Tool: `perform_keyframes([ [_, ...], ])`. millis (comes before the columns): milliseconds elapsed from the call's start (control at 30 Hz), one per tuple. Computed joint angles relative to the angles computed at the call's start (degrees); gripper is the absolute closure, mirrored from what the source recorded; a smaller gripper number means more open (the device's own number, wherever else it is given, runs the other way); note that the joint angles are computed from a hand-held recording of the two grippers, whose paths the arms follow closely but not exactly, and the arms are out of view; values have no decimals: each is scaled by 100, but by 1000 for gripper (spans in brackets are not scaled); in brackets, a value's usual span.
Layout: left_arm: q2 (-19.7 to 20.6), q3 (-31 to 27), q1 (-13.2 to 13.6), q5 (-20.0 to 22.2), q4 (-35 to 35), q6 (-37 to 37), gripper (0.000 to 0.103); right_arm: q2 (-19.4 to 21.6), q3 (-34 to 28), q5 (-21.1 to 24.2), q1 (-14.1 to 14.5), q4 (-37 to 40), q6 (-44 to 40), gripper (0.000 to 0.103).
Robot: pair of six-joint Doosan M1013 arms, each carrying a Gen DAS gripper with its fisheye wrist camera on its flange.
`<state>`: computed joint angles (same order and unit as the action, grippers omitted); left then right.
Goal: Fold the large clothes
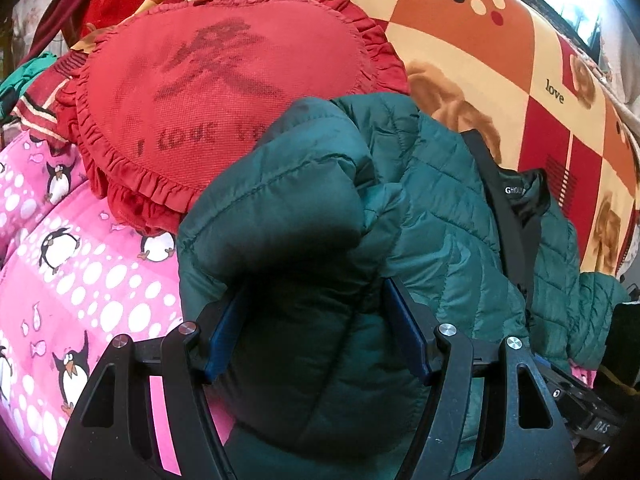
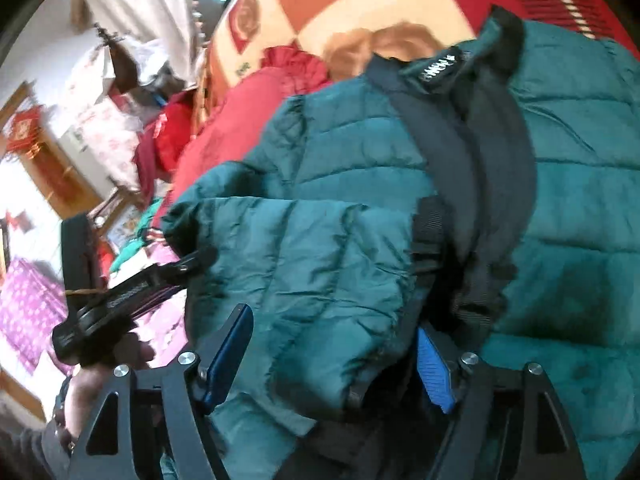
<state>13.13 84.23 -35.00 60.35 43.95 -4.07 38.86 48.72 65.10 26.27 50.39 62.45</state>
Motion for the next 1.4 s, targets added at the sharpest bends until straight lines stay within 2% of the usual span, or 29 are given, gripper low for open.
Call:
perform_keyframes([
  [33,1,-1,1,11,1,-5,35,29,-26,21,-1,-5,101,56],
  [67,1,-3,2,25,4,-16,35,57,-47,57,-15,32,193,78],
  [100,-13,16,2,13,24,-72,35,59,-39,57,-25,53,256,89],
  [167,-30,34,5,-15,55,-145,35,37,-53,90,-19,56,65,94],
  [200,-38,36,-6,-11,92,-167,35,-24,-21,-32,21,-140,-43,95],
  [300,-103,100,-84,-141,453,-347,35,-230,157,-657,86,-785,88,96],
  [367,-123,112,-150,-165,746,-403,35,-395,323,-1295,101,-1433,521,96],
  [467,-98,65,-195,-25,900,-330,35,-577,537,-1964,33,-2284,1165,96],
  [567,-94,67,-101,-50,577,-288,35,-667,644,-2280,-111,-2842,1834,96],
  [700,-81,63,-26,-93,355,-292,35,-701,710,-2412,-327,-3465,2620,96],
  [800,-13,-17,12,-164,452,-153,35,-665,726,-2400,-450,-3308,2498,96],
  [867,72,-107,96,-370,383,243,35,-646,802,-2434,-512,-2716,1911,96],
  [967,294,-346,288,-658,-241,1313,35,-583,766,-2339,-551,-2328,1586,95],
  [1067,405,-443,431,-712,-864,1751,35,-531,656,-2199,-558,-2450,1857,83],
  [1133,375,-392,467,-808,-978,1720,35,-563,719,-2387,-572,-2394,2000,75],
  [1200,359,-371,481,-839,-1030,1701,35,-632,792,-2707,-539,-2758,2422,57],
  [1233,354,-364,479,-839,-1040,1689,35,-722,908,-3016,-502,-3171,2770,57],
  [1333,337,-339,453,-804,-975,1648,35,-928,1127,-3520,-432,-3717,3141,57],
  [1400,348,-352,439,-781,-946,1635,35,-1017,1179,-3516,-402,-3117,2443,57],
])
